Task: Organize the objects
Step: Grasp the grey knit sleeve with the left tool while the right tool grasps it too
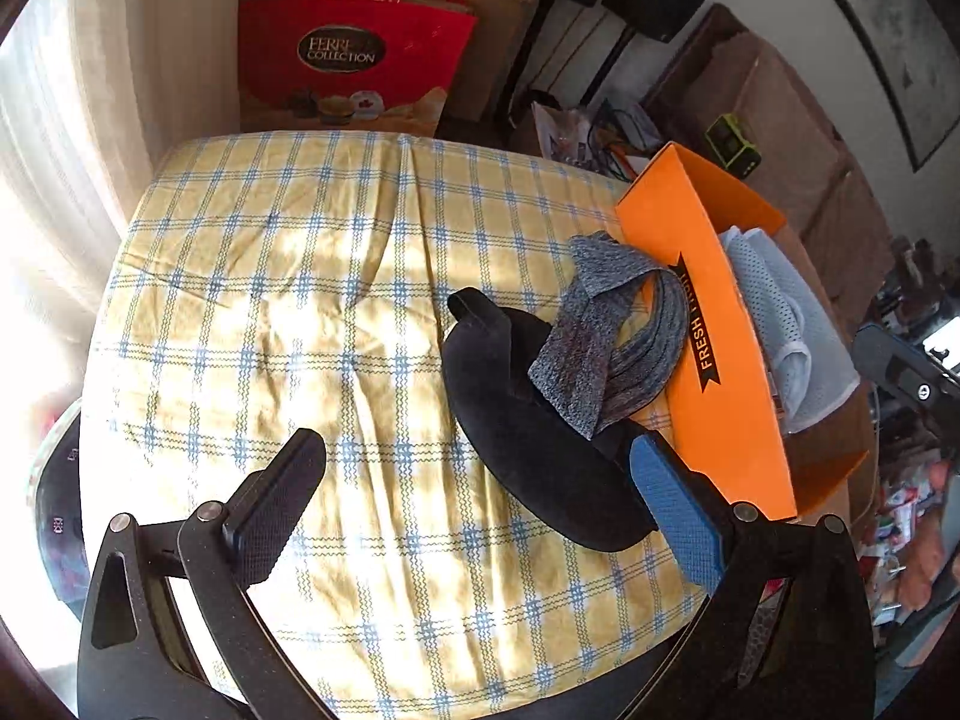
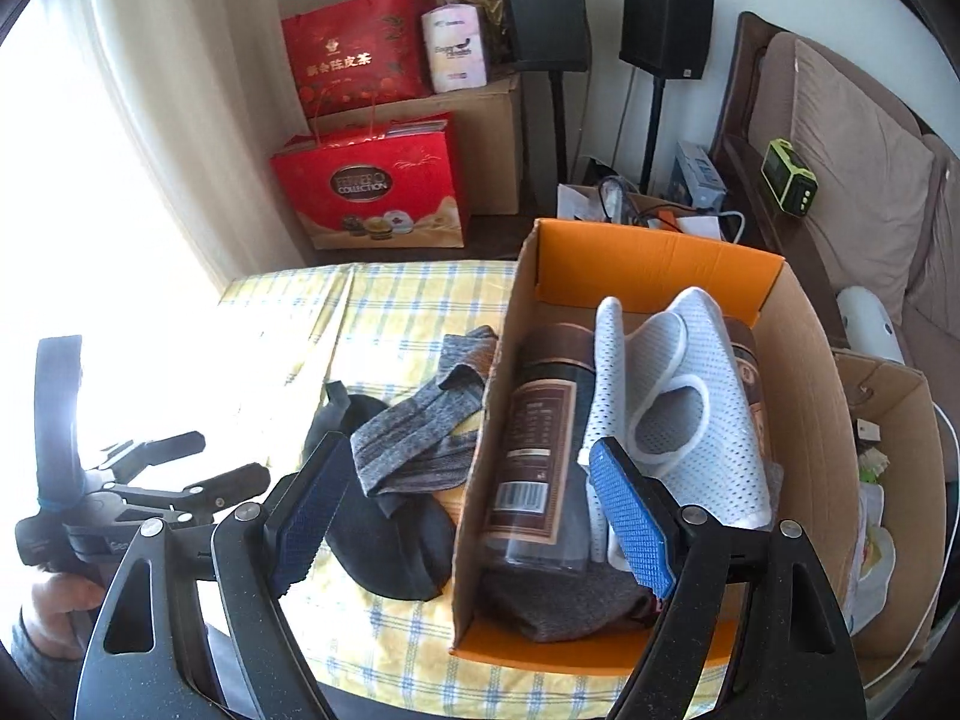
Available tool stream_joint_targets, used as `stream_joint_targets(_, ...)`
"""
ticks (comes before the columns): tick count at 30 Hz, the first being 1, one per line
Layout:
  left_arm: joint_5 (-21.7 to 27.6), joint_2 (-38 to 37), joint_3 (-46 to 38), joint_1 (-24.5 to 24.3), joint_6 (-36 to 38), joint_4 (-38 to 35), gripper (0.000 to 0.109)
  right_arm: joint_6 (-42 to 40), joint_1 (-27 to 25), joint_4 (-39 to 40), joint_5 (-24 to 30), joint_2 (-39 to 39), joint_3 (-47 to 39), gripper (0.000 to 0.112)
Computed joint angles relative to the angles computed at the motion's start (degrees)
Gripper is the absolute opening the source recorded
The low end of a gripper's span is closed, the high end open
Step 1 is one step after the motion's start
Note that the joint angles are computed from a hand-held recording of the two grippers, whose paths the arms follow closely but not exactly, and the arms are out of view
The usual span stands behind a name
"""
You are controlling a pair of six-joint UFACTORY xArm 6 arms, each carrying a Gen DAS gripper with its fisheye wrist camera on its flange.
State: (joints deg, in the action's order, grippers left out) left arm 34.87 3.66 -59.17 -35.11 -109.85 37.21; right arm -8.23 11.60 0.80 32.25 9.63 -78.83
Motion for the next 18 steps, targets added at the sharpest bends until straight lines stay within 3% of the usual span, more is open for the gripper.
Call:
stream_joint_targets(7, -2.87, 0.03, 1.97, 0.82, -0.42, 0.61, 0.102, 0.39, 2.38, -0.12, 1.62, 4.07, -4.31, 0.075)
stream_joint_targets(9, -3.97, 1.23, 1.42, 1.18, 0.85, -0.21, 0.102, 0.33, 2.85, -0.64, 3.08, 6.18, -6.92, 0.066)
stream_joint_targets(13, -5.76, 4.43, -1.25, 1.68, 3.19, -0.85, 0.097, 0.28, 3.29, -0.58, 8.97, 12.11, -15.03, 0.043)
stream_joint_targets(18, -7.69, 9.28, -6.11, 2.37, 10.68, -4.75, 0.086, 2.82, 3.60, -5.26, 15.89, 21.12, -27.19, 0.040)
